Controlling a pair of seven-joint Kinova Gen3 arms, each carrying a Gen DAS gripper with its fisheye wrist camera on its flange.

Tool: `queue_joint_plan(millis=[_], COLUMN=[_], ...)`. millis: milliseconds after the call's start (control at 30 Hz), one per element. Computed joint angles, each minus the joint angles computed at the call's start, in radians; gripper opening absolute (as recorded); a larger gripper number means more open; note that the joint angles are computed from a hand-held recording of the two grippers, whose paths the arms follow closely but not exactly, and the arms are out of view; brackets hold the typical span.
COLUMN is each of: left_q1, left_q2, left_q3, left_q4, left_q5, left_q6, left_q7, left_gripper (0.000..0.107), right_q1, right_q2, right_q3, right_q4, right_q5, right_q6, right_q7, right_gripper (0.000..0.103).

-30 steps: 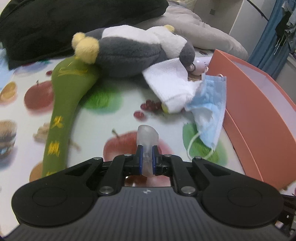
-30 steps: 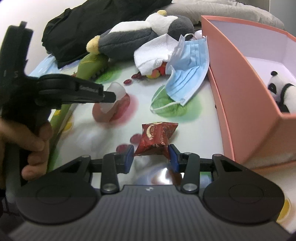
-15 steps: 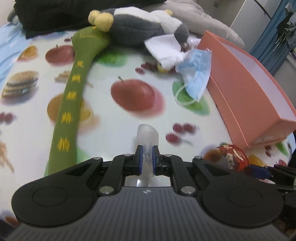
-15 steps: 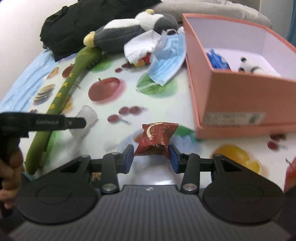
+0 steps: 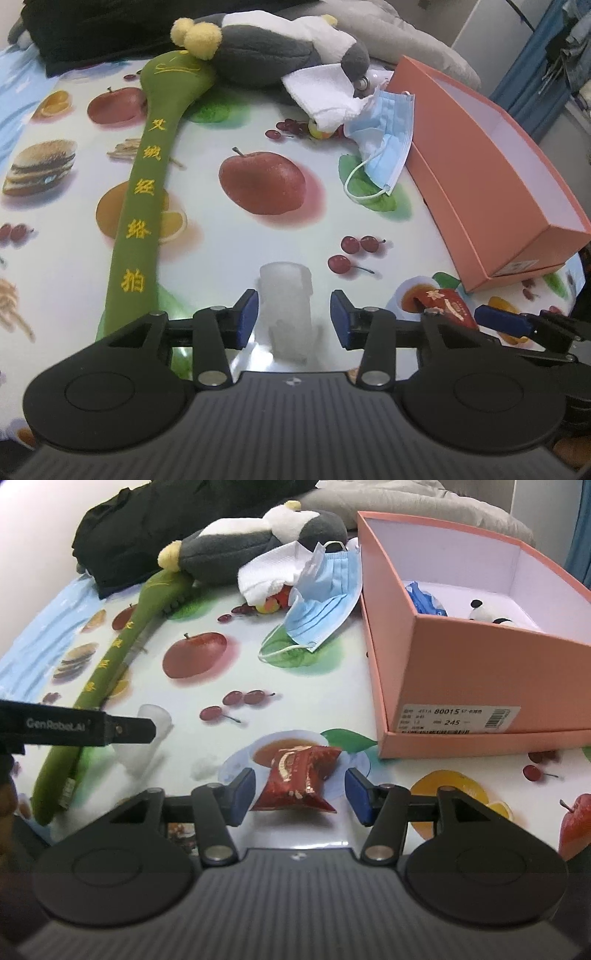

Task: Organize soft objects
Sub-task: 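Lift the clear item with left while right lifts the red packet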

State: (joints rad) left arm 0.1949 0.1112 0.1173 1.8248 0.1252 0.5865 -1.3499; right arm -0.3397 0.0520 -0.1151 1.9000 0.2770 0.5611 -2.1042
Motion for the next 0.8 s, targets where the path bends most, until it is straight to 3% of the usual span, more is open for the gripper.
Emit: queue_joint_plan(millis=[300, 333, 533, 600, 800], left_q1=[0.053, 0.069, 0.129, 0.138, 0.113], left_q2=[0.062, 0.066, 0.085, 0.084, 0.077], left_q3=[-0.016, -0.023, -0.043, -0.043, -0.017], left_q4=[-0.029, -0.028, -0.052, -0.058, -0.103], left_q5=[-0.122, -0.155, -0.286, -0.306, -0.264], left_q6=[-0.020, -0.030, -0.011, -0.004, 0.044], left_q7=[0.077, 0.102, 0.228, 0.257, 0.230], left_gripper=[0.049, 0.049, 0.032, 0.025, 0.024], right_q1=[0.040, 0.044, 0.074, 0.078, 0.095], right_q2=[0.030, 0.029, 0.026, 0.023, 0.011], right_q3=[0.013, 0.013, 0.018, 0.020, 0.024], right_q4=[-0.015, -0.018, -0.023, -0.025, -0.045], right_q5=[-0.129, -0.143, -0.233, -0.242, -0.291], right_q6=[-0.002, -0.002, -0.003, -0.006, -0.002], right_q7=[0.128, 0.146, 0.237, 0.247, 0.281], right_gripper=[0.045, 0.039, 0.034, 0.033, 0.032])
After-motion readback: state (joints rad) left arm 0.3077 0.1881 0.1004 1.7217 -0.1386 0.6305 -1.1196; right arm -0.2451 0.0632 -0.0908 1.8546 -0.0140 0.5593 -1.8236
